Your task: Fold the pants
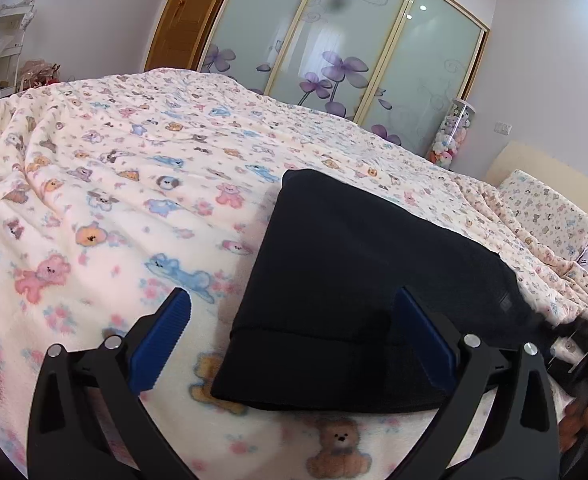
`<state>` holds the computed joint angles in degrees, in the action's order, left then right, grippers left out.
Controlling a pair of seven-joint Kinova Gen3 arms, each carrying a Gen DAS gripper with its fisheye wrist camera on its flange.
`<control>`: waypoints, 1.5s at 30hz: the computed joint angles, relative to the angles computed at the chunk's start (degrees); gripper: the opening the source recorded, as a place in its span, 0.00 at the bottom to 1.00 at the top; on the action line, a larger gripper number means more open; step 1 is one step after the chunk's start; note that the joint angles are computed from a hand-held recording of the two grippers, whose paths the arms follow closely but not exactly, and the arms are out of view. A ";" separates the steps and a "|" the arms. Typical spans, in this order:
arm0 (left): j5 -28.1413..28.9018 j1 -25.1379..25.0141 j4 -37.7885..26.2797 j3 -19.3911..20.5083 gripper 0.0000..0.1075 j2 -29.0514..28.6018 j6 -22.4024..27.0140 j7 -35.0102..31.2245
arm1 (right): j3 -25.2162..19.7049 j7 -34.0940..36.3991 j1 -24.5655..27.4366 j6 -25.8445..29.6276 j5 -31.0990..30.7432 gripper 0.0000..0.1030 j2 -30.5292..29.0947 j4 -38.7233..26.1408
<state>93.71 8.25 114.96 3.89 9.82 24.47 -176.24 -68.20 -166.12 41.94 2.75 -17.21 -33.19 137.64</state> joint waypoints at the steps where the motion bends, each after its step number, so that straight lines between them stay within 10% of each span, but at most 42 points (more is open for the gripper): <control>1: -0.82 -0.01 -0.21 0.02 0.94 0.10 -0.09 0.93 | 0.02 -0.51 -0.66 -1.83 -0.46 0.33 1.59 1.06; 6: -1.62 -0.33 -0.40 -0.51 0.94 0.39 1.21 2.10 | 6.86 2.77 -7.15 2.16 2.07 0.55 3.27 -0.73; 10: 1.69 4.84 -0.12 -9.78 0.94 0.07 8.58 0.05 | 7.60 -3.87 -5.91 11.48 6.66 0.77 -3.43 -4.17; 16: -6.71 12.89 -6.64 -19.25 0.94 1.63 16.09 9.82 | 9.29 -3.46 -3.47 16.34 17.86 0.77 -7.72 -9.46; 24: -20.05 5.66 -12.68 -4.23 0.94 4.13 13.28 17.32 | 4.86 14.26 -2.97 2.30 14.83 0.78 10.23 -11.00; 31: -35.57 22.18 -14.73 -15.45 0.94 6.63 4.61 25.55 | -0.76 23.81 2.70 6.42 5.44 0.88 15.89 -11.57; 34: -42.56 27.06 -15.24 -18.75 0.94 6.83 2.49 31.24 | -0.98 21.40 2.25 4.93 7.03 0.88 14.60 -10.80; 37: -46.11 22.65 -15.43 -13.78 0.94 6.59 2.57 34.47 | -3.10 15.57 3.61 4.62 13.42 0.88 13.27 -10.76; 41: -44.32 13.13 -13.97 -3.98 0.94 6.03 1.74 31.62 | 3.74 9.18 -4.00 -1.22 15.88 0.88 9.15 -6.70; 45: -45.52 13.83 -14.16 -4.45 0.94 5.92 1.67 32.90 | 11.17 6.28 -13.02 -7.24 18.26 0.88 9.07 -2.55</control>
<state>48.19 22.08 100.80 -0.56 15.74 26.14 -143.34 -57.03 -159.85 28.93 -4.49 1.05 -24.12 135.09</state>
